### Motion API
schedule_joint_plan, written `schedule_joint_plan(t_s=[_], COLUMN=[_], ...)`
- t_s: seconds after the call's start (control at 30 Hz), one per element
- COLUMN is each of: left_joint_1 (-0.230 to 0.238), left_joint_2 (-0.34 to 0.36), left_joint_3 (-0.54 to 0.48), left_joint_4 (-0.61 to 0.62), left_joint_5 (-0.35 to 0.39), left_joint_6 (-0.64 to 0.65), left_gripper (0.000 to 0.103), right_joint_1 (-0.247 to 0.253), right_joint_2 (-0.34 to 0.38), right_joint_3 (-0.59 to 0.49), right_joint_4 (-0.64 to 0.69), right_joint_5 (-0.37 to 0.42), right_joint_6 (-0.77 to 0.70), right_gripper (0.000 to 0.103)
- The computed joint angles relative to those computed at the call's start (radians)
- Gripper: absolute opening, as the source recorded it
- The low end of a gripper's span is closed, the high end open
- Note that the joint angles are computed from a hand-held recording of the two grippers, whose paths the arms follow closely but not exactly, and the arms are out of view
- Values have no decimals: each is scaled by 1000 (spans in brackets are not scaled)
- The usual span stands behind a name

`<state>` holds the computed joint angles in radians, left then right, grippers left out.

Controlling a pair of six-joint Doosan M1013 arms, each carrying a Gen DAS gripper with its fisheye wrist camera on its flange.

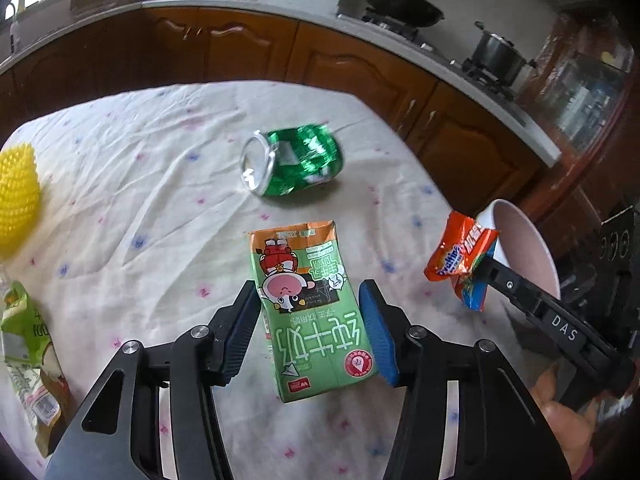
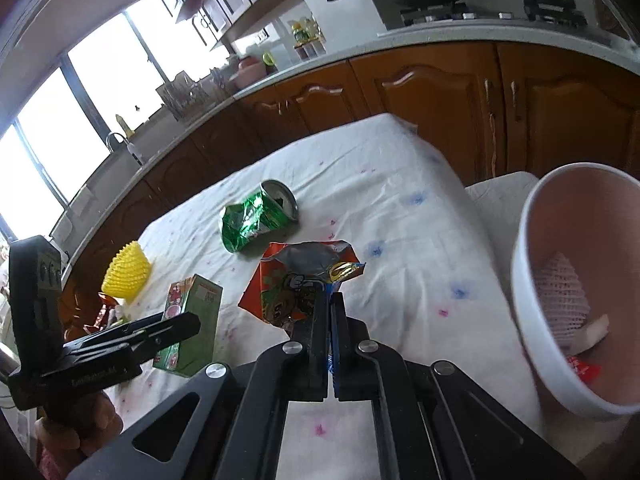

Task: Collect trash
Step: 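Grasp the green milk carton with the left gripper while the right grasps the orange snack bag, then carry the carton and orange bag over the pink bucket and release both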

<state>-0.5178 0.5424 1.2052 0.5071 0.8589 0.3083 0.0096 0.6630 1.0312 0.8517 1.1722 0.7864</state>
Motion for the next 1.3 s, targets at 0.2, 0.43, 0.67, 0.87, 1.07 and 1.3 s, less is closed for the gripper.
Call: schedule_joint_plan(t_s=[0.2,0.43,0.67,0.87,1.07,1.3], left_joint_1=[-15,-36,-50,-60,-68,-78], left_joint_2=[-5,8,31,57,88,131], left_joint_3=[-6,-41,-88,-140,-200,-283], left_joint_4=[11,7,-18,-38,-62,-84], left_joint_5=[-41,-61,-68,-57,-42,-19], left_joint_6=[13,57,115,167,226,294], left_gripper=[50,50,49,49,49,49], right_joint_1=[-31,-66,-101,-125,-146,-164], right_joint_2=[-32,-54,-69,-73,-74,-74], right_joint_3=[34,56,77,86,89,86], right_joint_4=[28,44,55,60,74,86], right_joint_5=[-15,-42,-72,-88,-102,-117], right_joint_6=[-21,-25,-20,-11,-7,-5], right_gripper=[1,1,1,1,1,1])
